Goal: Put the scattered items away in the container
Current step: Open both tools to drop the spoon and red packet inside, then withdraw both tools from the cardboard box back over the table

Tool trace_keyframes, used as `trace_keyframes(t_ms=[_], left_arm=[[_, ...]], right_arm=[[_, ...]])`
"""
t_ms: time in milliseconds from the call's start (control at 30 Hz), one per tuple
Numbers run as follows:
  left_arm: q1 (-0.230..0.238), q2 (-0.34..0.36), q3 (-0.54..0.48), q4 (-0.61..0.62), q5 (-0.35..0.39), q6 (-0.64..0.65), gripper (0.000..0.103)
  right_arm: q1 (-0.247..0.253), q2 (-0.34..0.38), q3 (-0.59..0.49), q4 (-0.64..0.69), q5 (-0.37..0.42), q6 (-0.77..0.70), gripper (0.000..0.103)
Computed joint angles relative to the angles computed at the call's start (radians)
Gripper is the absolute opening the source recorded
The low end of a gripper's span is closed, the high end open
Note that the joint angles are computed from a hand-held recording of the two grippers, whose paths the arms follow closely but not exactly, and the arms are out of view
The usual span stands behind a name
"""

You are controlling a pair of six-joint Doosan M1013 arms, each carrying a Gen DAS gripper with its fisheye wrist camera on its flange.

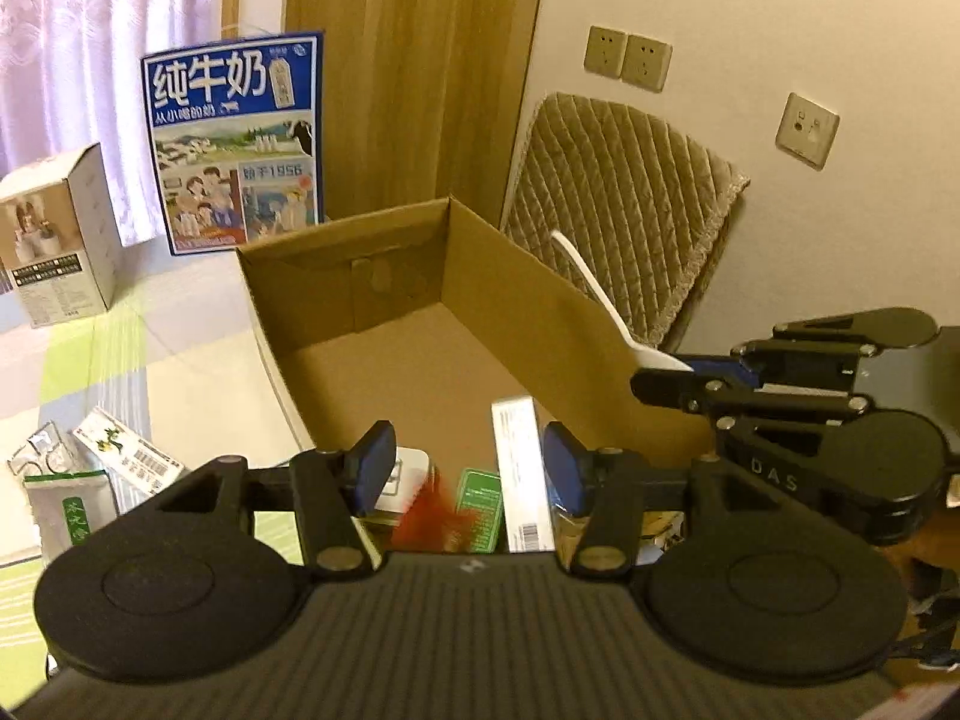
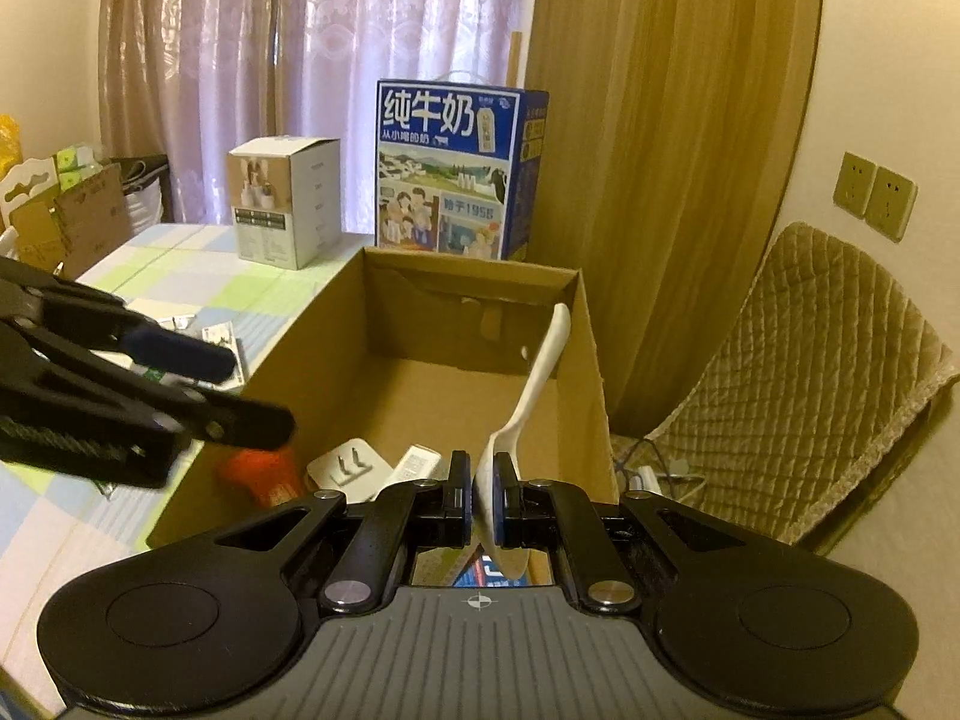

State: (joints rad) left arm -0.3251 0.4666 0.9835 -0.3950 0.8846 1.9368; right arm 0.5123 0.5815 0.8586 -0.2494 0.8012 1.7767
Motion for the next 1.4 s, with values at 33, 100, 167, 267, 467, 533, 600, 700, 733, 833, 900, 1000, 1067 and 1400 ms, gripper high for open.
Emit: trace_keyframes(t_ms=[33,100,167,267,467,533,600,700,733,833,900,1000,1067,1400], left_arm=[[0.002,-0.002,0.003,0.000,-0.001,0.000,0.049],[0.007,-0.012,0.018,0.002,-0.008,0.007,0.049],[0.011,-0.020,0.029,0.008,-0.011,0.011,0.049],[0.020,-0.028,0.043,0.005,-0.008,0.008,0.049],[0.032,-0.045,0.070,0.005,-0.013,0.002,0.050],[0.036,-0.055,0.086,0.007,-0.020,0.002,0.050],[0.043,-0.065,0.100,0.011,-0.021,-0.002,0.051],[0.051,-0.087,0.127,0.025,-0.034,-0.020,0.053],[0.053,-0.094,0.137,0.026,-0.039,-0.027,0.055],[0.062,-0.115,0.160,0.023,-0.043,-0.039,0.056],[0.067,-0.129,0.176,0.023,-0.046,-0.040,0.057],[0.076,-0.151,0.200,0.021,-0.049,-0.048,0.060],[0.084,-0.167,0.218,0.024,-0.052,-0.055,0.061],[0.158,-0.257,0.312,0.081,-0.063,-0.138,0.077]], right_arm=[[0.000,0.001,0.000,0.002,0.002,-0.003,0.003],[0.000,0.002,0.000,0.004,0.006,-0.005,0.003],[0.000,0.004,-0.003,0.008,0.012,-0.008,0.003],[0.001,0.008,-0.008,0.009,0.018,-0.011,0.003],[-0.001,0.018,-0.021,0.015,0.027,-0.034,0.011],[-0.003,0.005,0.003,0.007,0.014,-0.014,0.033],[-0.003,-0.014,0.036,-0.002,-0.005,0.010,0.039],[0.001,-0.041,0.079,-0.019,-0.018,0.052,0.040],[0.003,-0.050,0.094,-0.025,-0.023,0.069,0.041],[0.010,-0.073,0.128,-0.038,-0.032,0.108,0.045],[0.018,-0.085,0.143,-0.046,-0.035,0.126,0.048],[0.030,-0.099,0.152,-0.049,-0.037,0.132,0.054],[0.040,-0.108,0.156,-0.058,-0.045,0.146,0.061],[0.093,-0.127,0.148,0.037,-0.093,0.151,0.085]])
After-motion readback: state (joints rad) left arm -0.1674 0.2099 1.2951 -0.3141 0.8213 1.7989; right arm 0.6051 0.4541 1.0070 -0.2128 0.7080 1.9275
